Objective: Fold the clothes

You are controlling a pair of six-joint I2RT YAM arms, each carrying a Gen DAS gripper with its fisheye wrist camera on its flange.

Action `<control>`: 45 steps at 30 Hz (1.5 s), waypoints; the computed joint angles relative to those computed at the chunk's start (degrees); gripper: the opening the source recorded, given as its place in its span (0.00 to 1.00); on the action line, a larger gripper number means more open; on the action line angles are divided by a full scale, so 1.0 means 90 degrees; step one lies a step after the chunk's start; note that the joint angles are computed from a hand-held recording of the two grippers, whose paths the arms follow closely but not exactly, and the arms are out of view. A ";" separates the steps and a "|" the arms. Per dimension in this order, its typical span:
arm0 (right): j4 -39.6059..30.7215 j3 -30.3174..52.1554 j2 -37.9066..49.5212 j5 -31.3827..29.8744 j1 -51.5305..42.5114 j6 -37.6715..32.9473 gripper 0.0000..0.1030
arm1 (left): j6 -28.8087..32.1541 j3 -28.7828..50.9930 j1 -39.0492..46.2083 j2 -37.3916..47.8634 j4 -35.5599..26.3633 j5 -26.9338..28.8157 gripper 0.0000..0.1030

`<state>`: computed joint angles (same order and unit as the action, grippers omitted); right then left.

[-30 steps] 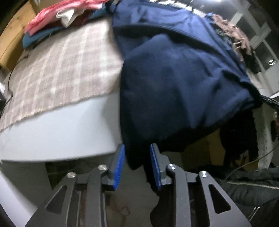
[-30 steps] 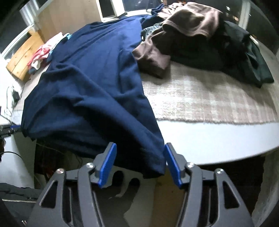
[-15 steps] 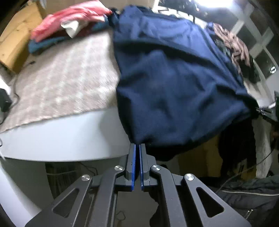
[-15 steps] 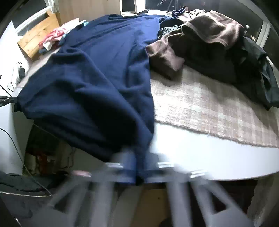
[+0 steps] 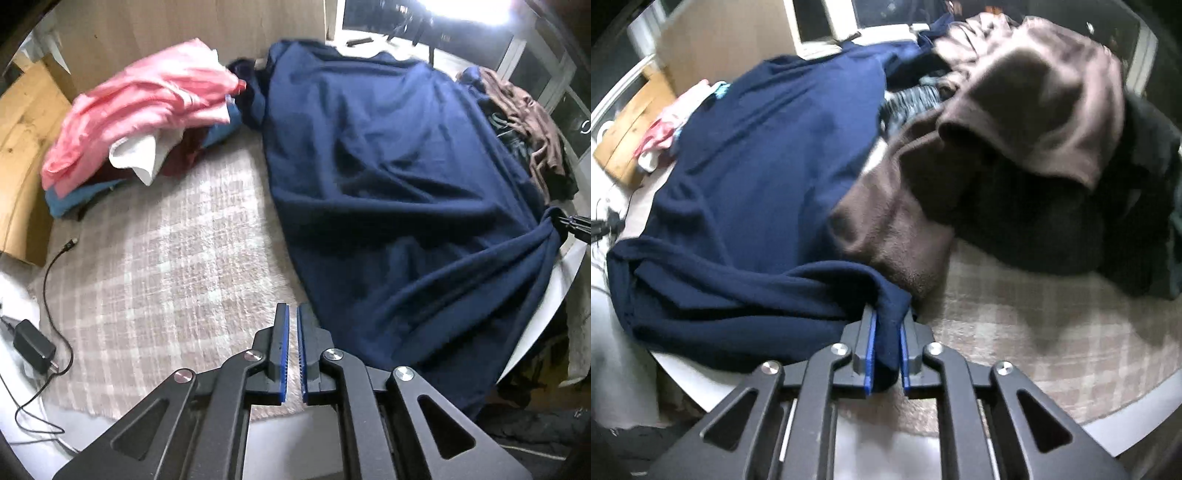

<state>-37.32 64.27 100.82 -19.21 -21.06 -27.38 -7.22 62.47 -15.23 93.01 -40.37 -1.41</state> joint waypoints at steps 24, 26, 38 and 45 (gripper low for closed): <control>0.0182 -0.0788 -0.0594 -0.0126 -0.0303 -0.0049 0.27 | -0.1416 -0.0189 -0.1483 -0.0272 -0.0570 -0.0104 0.04; 0.0093 -0.0865 -0.0765 -0.0187 -0.0437 -0.0227 0.30 | -0.1366 -0.0308 -0.1376 -0.0250 -0.0511 -0.0123 0.03; -0.0268 -0.1164 -0.1456 -0.0845 -0.1544 -0.1394 0.40 | -0.1629 -0.0720 -0.1223 -0.1753 -0.1475 -0.0537 0.03; 0.0044 -0.0911 -0.0874 -0.0823 -0.1086 -0.1383 0.40 | -0.1664 -0.0577 -0.1471 -0.1330 -0.1370 -0.0581 0.03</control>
<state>-36.92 56.07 92.96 -26.62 -30.83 -39.82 -22.20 57.28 -28.46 81.04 -52.71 -6.64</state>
